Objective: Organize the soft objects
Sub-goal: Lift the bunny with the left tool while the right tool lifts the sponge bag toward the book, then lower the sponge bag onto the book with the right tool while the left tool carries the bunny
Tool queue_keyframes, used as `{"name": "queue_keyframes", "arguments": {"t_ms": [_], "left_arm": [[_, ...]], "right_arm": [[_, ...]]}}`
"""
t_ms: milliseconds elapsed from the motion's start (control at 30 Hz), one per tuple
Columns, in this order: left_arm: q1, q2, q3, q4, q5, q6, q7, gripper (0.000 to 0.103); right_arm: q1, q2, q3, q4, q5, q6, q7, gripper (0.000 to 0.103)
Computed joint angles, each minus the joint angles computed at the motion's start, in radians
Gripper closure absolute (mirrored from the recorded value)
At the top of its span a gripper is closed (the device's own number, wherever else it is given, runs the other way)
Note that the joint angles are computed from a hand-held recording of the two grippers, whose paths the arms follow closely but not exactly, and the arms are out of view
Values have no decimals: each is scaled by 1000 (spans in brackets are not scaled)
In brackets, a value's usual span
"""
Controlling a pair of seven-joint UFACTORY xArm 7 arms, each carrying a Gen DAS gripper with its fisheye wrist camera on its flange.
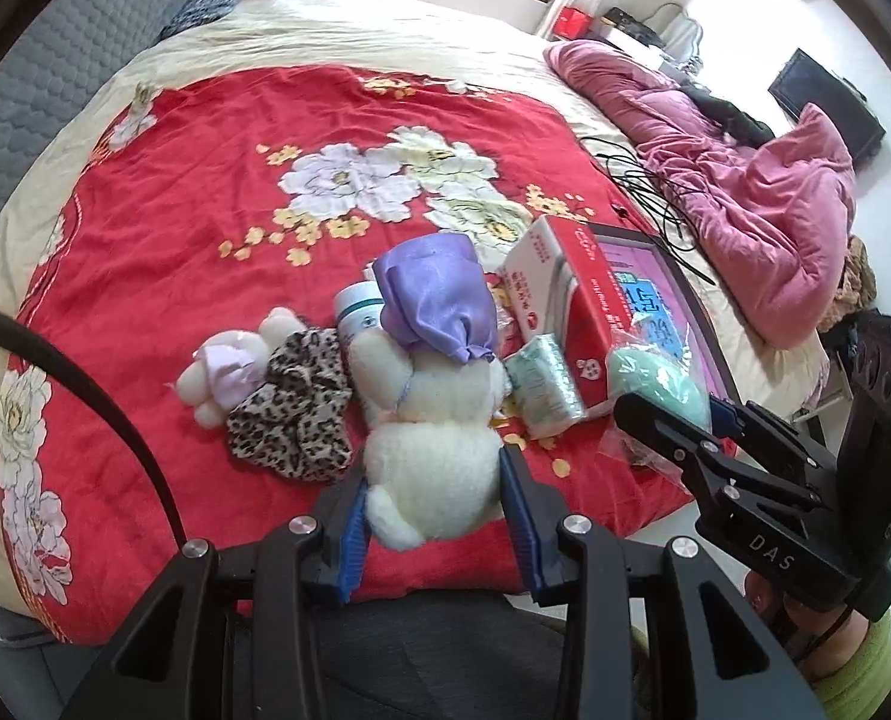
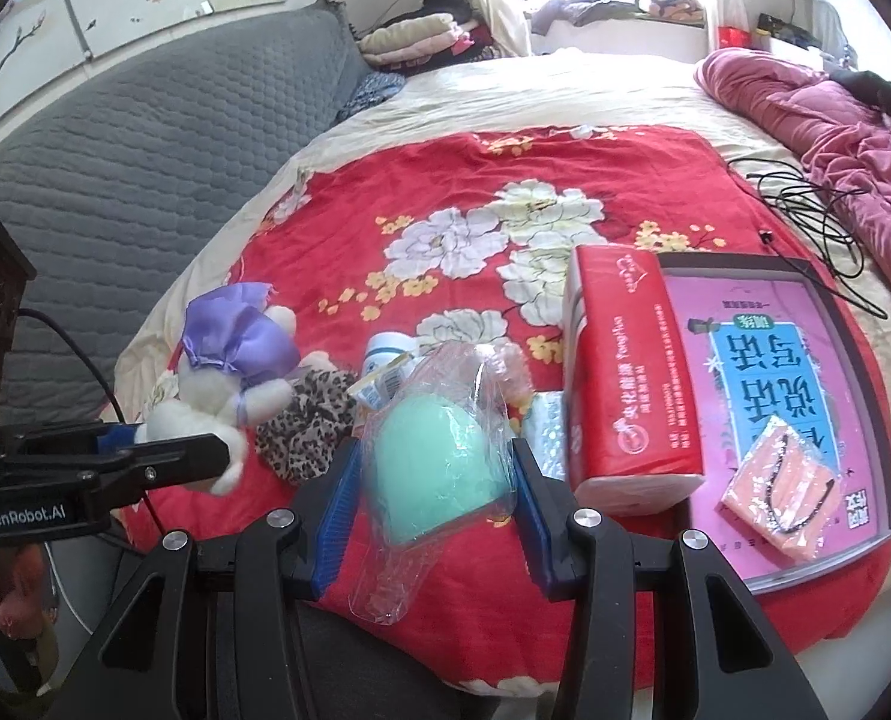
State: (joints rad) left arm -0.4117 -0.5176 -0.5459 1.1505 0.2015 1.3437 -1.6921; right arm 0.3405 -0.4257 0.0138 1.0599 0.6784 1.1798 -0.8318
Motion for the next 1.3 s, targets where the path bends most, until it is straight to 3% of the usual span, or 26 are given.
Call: {"name": "queue_keyframes", "arguments": {"t_ms": [667,1300], "left_arm": [[-52,210,20,171,116,-27,38,63],[-235,504,145,426,252,-48,123,63]], "right_arm": [[-59,30,-51,77,37,25,14,54],[-183,129,-103,169,36,-16,0,54]]}}
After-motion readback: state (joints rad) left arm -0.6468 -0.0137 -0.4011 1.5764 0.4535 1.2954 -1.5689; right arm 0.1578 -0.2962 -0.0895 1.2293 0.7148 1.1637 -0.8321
